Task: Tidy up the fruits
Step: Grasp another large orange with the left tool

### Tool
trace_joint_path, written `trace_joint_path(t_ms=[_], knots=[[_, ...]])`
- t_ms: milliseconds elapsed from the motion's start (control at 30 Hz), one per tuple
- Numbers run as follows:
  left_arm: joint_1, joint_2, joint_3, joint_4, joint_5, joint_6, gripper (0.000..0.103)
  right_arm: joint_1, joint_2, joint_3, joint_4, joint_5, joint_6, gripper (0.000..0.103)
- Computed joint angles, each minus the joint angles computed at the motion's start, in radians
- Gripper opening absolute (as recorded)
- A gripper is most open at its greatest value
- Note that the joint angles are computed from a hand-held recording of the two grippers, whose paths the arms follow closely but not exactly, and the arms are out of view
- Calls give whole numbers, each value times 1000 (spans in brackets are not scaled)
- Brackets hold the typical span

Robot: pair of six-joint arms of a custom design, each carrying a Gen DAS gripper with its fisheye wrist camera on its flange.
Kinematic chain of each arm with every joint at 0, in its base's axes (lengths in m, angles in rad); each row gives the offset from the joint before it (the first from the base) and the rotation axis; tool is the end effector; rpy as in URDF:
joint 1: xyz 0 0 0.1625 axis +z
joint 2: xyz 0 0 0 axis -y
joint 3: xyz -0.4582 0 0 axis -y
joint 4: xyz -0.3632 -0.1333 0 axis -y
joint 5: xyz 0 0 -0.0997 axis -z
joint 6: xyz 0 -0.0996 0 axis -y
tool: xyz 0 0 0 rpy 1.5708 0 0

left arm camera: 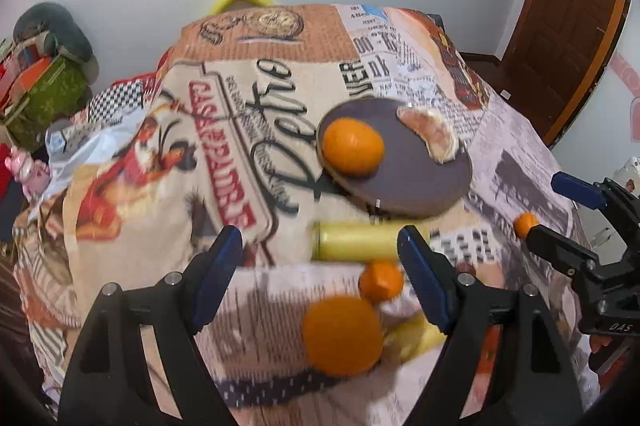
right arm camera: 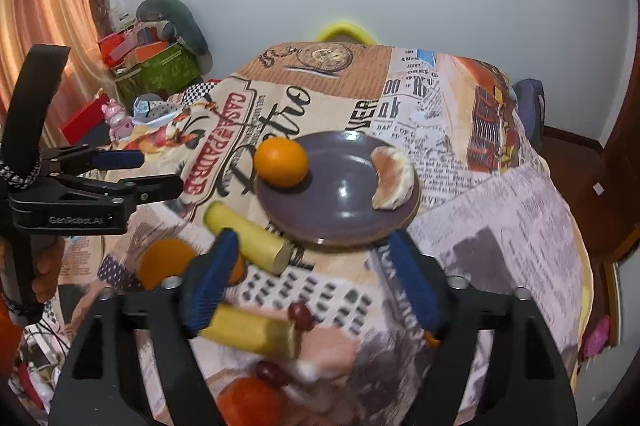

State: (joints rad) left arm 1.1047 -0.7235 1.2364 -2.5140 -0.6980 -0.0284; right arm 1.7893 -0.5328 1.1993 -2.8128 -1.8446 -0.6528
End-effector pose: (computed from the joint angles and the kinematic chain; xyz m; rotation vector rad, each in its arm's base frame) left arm -0.1620 -0.7885 0.2710 0.2693 2.2861 -0.7466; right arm 0.2807 -0.7735 0.1445 1.0288 -2.4685 0.6930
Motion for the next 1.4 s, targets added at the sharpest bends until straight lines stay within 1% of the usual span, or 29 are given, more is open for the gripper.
trace_joint_path(t_ms=[67, 200, 333, 500, 533, 567, 633, 700, 767, 900, 1067, 1200, 1267, 1300, 1367, 1400], knots=[[-4, -29, 59, -13, 13, -14, 80, 4, -6, 28, -5, -8, 6, 84], [-9, -84, 169, -46, 36, -36, 80, 14, 4, 54, 22, -35, 5, 84], [-11, -122, 250, -74, 65, -49, 80, 22, 26, 56, 58, -56, 23, 85], [-4, -162, 321, -87, 60, -76, 81, 37, 69, 50, 67, -135, 0, 85], [-1, -168, 330, -84, 56, -86, 81, 39, 71, 55, 61, -144, -3, 87], [2, -172, 334, -80, 50, -96, 81, 43, 78, 59, 35, -161, -17, 90], [9, -175, 340, -72, 38, -116, 81, 49, 89, 55, 20, -185, -25, 93], [14, -173, 338, -67, 30, -128, 81, 54, 102, 44, 13, -206, -18, 95], [17, -172, 339, -63, 20, -138, 82, 58, 118, 29, 3, -233, -28, 95], [14, -168, 339, -72, 13, -132, 82, 50, 104, 27, 43, -207, -18, 95], [14, -150, 321, -73, -5, -121, 83, 35, 73, 61, 7, -209, -31, 93], [18, -127, 296, -62, -29, -122, 84, 8, 41, 67, 23, -197, 4, 92], [18, -113, 282, -55, -38, -117, 84, -4, 30, 61, 38, -191, 18, 85], [18, -109, 278, -54, -41, -114, 84, -11, 24, 59, 41, -190, 24, 84], [19, -96, 265, -47, -48, -110, 84, -19, 16, 55, 46, -187, 31, 76], [20, -90, 258, -42, -51, -108, 84, -27, 7, 56, 51, -180, 38, 74]])
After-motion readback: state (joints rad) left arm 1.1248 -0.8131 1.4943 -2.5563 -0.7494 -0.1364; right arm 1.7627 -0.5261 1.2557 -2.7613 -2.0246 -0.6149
